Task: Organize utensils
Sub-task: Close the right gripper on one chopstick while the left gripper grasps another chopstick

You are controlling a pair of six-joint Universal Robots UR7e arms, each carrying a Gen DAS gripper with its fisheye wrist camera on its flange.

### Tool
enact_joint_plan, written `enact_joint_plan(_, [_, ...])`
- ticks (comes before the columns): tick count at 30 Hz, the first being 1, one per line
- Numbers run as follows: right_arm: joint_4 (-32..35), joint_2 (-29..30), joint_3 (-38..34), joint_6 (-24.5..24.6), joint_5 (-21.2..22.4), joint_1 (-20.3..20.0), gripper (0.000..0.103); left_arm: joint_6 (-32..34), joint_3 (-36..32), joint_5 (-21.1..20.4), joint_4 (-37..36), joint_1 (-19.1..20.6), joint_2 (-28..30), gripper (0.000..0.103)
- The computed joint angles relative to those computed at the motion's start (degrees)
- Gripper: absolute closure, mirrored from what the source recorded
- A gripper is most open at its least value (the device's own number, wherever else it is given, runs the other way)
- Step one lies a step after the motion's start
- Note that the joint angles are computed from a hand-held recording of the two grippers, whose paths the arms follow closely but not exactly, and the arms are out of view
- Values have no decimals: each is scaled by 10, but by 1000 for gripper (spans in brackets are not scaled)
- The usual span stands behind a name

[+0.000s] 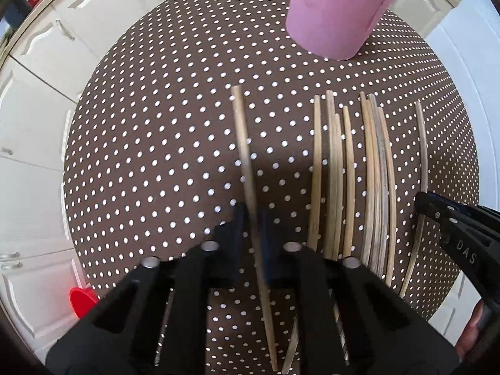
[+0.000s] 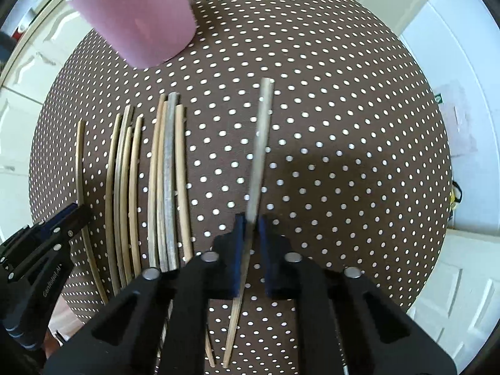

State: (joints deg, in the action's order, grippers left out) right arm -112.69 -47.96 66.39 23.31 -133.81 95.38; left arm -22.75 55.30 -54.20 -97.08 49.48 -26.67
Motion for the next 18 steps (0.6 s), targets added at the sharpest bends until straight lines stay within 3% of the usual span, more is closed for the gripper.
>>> enact_joint_plan(11, [-39,-46,47,-6,60,-16,98,16,-21,-29,-32,-9,9,97])
enact_joint_plan(18, [-72,-78,84,-9,63,6,98,25,-45,-36,-39,-25,18,97])
